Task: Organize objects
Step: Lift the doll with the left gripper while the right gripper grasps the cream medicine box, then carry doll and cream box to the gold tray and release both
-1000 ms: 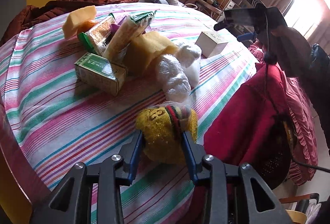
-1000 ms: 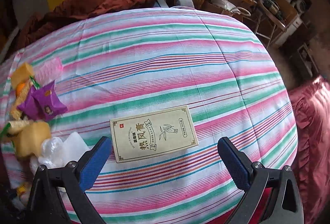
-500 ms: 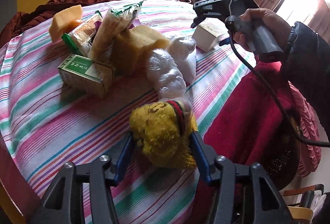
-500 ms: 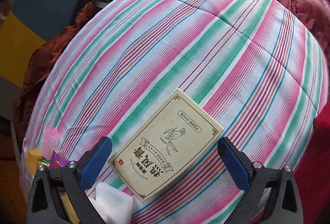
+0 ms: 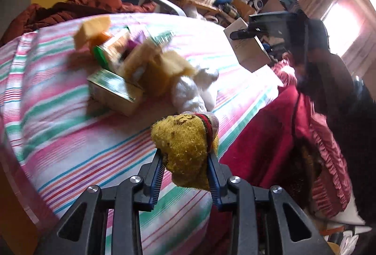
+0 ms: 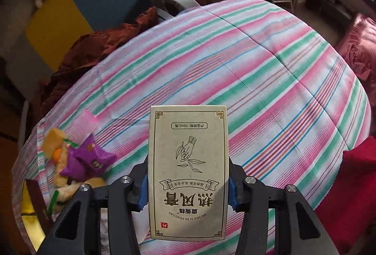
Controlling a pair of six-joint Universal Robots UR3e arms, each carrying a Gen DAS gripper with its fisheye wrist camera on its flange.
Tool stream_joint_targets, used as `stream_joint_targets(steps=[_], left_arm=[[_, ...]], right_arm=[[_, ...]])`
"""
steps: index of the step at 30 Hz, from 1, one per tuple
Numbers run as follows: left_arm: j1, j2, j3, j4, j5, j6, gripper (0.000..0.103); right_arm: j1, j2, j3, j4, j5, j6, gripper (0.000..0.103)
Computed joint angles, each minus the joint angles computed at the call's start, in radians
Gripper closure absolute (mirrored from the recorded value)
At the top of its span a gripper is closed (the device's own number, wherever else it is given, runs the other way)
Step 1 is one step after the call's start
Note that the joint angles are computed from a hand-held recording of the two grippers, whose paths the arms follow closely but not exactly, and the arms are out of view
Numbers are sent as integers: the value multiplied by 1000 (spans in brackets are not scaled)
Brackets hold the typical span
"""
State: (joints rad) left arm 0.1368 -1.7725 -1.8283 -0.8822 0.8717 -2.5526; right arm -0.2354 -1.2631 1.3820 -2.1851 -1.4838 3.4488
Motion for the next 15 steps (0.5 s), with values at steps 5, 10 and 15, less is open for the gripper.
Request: stream_joint_targets(steps=[5,10,15], left_arm=[[143,164,-81,-61,-44,9,69],[406,351,-161,-184,-78,95,69],[687,452,-200,-290,-53,230,69]], right_arm=[[83,-44,-22,-65,68,-88,52],[257,-9,-134,-87,101,-128,52],[460,227,-437,-29,142,-139,52]])
